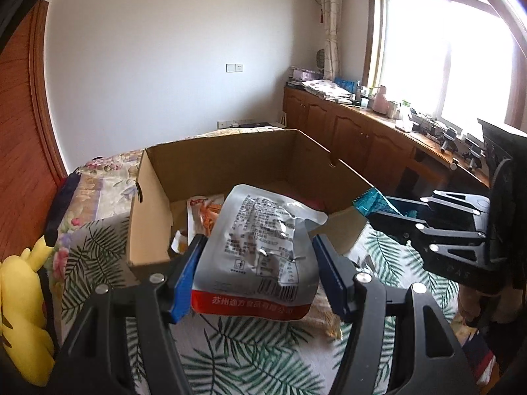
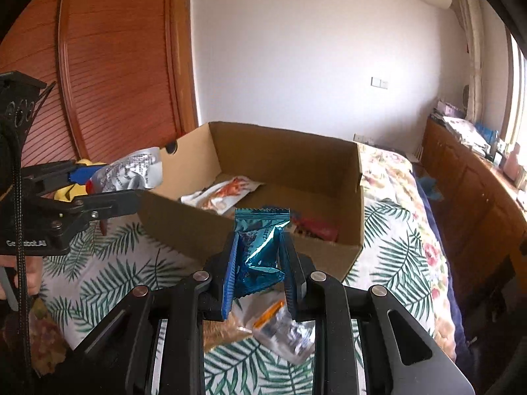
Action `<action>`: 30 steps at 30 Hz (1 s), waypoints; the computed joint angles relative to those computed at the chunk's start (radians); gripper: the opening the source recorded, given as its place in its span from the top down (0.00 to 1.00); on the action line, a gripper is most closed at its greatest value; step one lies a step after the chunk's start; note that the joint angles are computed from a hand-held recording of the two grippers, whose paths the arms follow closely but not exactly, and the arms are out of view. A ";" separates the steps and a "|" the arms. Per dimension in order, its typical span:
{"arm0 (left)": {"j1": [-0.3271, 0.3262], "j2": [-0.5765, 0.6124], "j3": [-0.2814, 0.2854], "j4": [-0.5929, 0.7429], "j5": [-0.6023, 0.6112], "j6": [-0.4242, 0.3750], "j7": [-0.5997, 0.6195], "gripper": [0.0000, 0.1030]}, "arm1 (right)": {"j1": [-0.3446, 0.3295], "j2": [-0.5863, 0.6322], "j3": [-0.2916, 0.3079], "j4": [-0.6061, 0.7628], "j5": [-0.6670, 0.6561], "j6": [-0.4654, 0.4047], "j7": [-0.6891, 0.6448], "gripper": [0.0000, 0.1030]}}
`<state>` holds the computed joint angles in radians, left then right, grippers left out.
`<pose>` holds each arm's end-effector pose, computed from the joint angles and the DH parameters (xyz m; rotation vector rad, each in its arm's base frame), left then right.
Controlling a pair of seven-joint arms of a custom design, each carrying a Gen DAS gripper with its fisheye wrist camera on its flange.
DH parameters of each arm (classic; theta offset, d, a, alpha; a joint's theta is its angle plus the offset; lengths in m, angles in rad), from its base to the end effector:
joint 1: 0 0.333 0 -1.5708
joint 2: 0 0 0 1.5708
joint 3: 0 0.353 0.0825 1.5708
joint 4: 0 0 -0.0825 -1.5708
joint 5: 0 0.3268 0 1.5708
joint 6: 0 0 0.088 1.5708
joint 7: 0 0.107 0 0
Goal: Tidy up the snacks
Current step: 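Lift and carry white bag and blue foil packet over the box with both tools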
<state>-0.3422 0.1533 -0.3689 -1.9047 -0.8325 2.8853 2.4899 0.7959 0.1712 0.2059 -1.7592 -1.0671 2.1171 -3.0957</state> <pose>0.4848 -0.3407 0.5681 -0.8900 2.4611 -1.3011 0.3599 0.4703 0.5629 -1.5766 1.7764 -0.9072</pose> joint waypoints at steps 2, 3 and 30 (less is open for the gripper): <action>-0.004 0.025 0.013 0.035 0.040 -0.024 -0.043 0.38 | -0.007 0.004 -0.005 0.009 0.003 0.003 -0.013 0.78; -0.009 0.038 0.021 0.052 0.071 -0.031 -0.074 0.38 | -0.009 0.005 -0.007 0.011 0.004 0.005 -0.017 0.78; -0.008 0.227 0.046 0.232 0.438 -0.044 -0.493 0.36 | -0.104 0.071 -0.072 0.091 0.188 0.035 -0.145 0.78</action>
